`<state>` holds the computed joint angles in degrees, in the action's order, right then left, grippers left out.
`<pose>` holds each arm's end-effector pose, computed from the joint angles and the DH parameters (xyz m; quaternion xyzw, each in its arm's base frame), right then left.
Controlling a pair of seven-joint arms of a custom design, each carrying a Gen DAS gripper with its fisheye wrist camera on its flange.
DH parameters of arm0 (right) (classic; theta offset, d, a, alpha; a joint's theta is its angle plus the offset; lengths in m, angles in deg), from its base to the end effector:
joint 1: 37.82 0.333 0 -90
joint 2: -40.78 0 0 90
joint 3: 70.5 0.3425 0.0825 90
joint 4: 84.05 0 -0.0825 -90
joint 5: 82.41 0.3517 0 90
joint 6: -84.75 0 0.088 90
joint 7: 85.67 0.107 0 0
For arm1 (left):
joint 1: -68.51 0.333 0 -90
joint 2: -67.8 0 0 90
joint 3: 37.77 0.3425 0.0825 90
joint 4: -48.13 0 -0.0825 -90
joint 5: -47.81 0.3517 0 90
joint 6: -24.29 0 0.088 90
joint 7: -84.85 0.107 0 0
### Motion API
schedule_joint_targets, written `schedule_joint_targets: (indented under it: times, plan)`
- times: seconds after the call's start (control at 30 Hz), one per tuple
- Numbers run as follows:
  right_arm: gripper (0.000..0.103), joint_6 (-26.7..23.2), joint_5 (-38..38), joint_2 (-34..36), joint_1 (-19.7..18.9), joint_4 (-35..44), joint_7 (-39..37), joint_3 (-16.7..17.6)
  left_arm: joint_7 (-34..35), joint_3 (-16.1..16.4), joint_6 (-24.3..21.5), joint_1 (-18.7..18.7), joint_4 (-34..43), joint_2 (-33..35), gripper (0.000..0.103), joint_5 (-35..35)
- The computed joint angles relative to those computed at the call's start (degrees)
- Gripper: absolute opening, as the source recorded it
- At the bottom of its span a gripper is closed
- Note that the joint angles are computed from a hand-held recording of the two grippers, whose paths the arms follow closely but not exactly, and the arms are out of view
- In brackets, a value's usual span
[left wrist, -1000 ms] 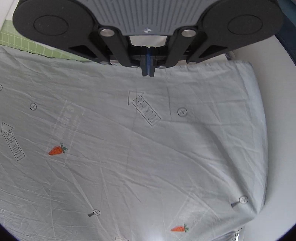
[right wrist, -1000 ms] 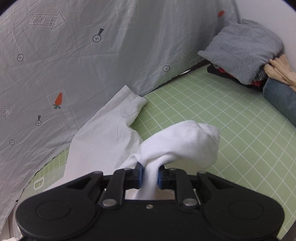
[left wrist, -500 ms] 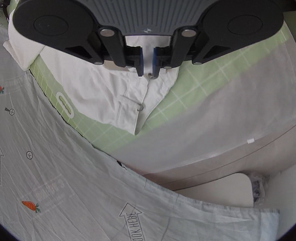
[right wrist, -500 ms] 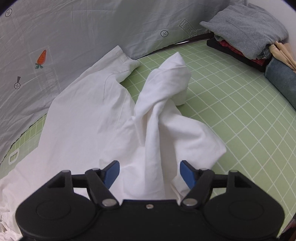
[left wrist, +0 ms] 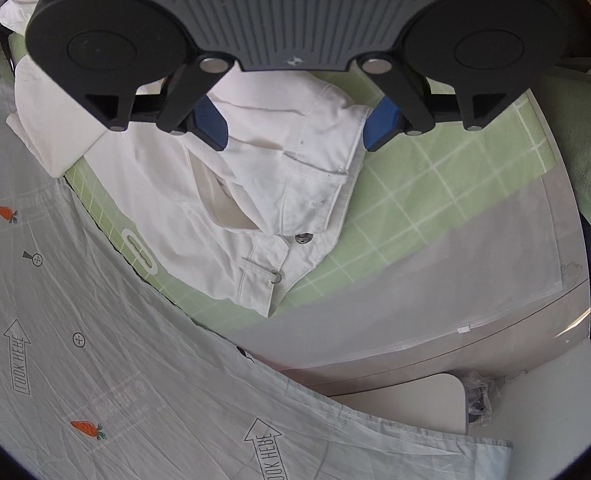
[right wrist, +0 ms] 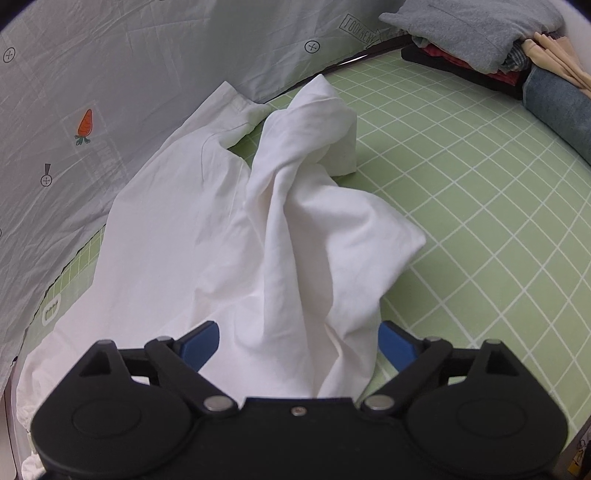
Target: Fold clothes
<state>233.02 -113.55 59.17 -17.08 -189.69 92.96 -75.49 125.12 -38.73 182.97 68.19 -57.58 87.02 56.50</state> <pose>0.6180 0.1903 0.4403 -0.3358 0.8987 -0.1719 0.2238 0.6583 -0.0199 0.4551 -0.8716 0.3930 -0.2582 0.1385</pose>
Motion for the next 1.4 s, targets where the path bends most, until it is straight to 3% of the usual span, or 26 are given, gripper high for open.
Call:
schedule_joint_targets:
  times: [0.07,0.2,0.3,0.37,0.53,0.63,0.7,0.77,0.8,0.83,0.87,0.9,0.93,1.03,1.2,1.3,1.4]
  plan:
    - [0.096,1.4,0.8,-0.6,-0.5,-1.4,-0.2,0.2,-0.3,-0.4,0.1,-0.1,-0.9,0.0,0.083,-0.6]
    - [0.097,4.2,2.2,-2.1,-1.2,-4.6,0.5,0.2,3.8,-4.9,0.2,3.2,-1.6,0.7,0.084,-9.9]
    - [0.098,6.4,2.7,-3.0,-1.4,-7.1,2.8,0.0,9.9,-10.2,4.1,6.9,-3.8,0.8,0.084,-20.7]
    - [0.099,9.5,3.7,-3.3,-1.9,-9.3,4.5,-0.1,11.4,-11.0,5.7,7.0,-4.3,1.2,0.084,-24.7]
    - [0.099,20.3,4.5,-2.1,-0.9,-13.4,11.6,-3.4,6.4,-7.2,5.6,3.5,-1.8,3.6,0.084,-25.0]
    - [0.099,21.6,-3.0,-1.3,5.1,-13.3,21.4,-11.7,4.0,-5.1,5.3,2.0,0.4,4.9,0.084,-22.4]
    - [0.099,20.3,-8.1,-1.0,6.8,-12.5,26.1,-14.6,2.4,-3.7,4.4,1.0,2.0,5.8,0.082,-19.9]
    - [0.09,18.5,-12.4,-0.7,7.4,-11.6,30.8,-16.4,0.0,-2.4,2.8,-0.2,3.6,6.6,0.066,-17.5]
    - [0.074,18.9,-12.6,-0.4,6.3,-11.4,31.6,-16.0,-0.7,-2.2,2.4,-0.3,4.3,7.2,0.06,-16.8]
    - [0.049,19.6,-12.9,-0.2,5.3,-11.3,32.4,-15.5,-0.5,-2.9,3.6,0.2,4.3,7.5,0.044,-16.8]
    - [0.038,20.3,-14.9,0.0,5.2,-11.1,34.6,-16.1,-0.7,-3.0,4.6,0.2,4.5,7.8,0.036,-16.4]
    - [0.017,20.4,-18.1,0.0,6.0,-10.7,38.0,-17.4,-1.4,-2.1,4.4,-0.5,5.2,8.1,0.032,-15.1]
    - [0.008,20.5,-21.4,0.0,6.8,-10.3,41.4,-18.7,-2.6,-0.6,3.9,-1.8,6.0,8.2,0.022,-13.1]
    - [0.003,16.1,-33.8,-2.9,10.9,-10.2,53.9,-23.0,-8.6,5.8,1.3,-7.1,8.6,7.9,0.018,-3.5]
    - [0.002,6.2,-49.2,-13.6,13.6,-14.6,69.2,-22.3,-17.9,12.7,1.5,-11.6,8.1,2.7,0.017,12.2]
    - [0.002,-1.4,-49.1,-18.9,13.9,-16.4,66.0,-18.4,-22.5,15.3,1.4,-12.7,7.3,-1.3,0.017,20.7]
    - [0.002,-7.1,-43.7,-20.0,13.4,-16.5,54.8,-14.8,-22.8,14.3,-0.4,-11.4,7.8,-2.1,0.017,24.3]
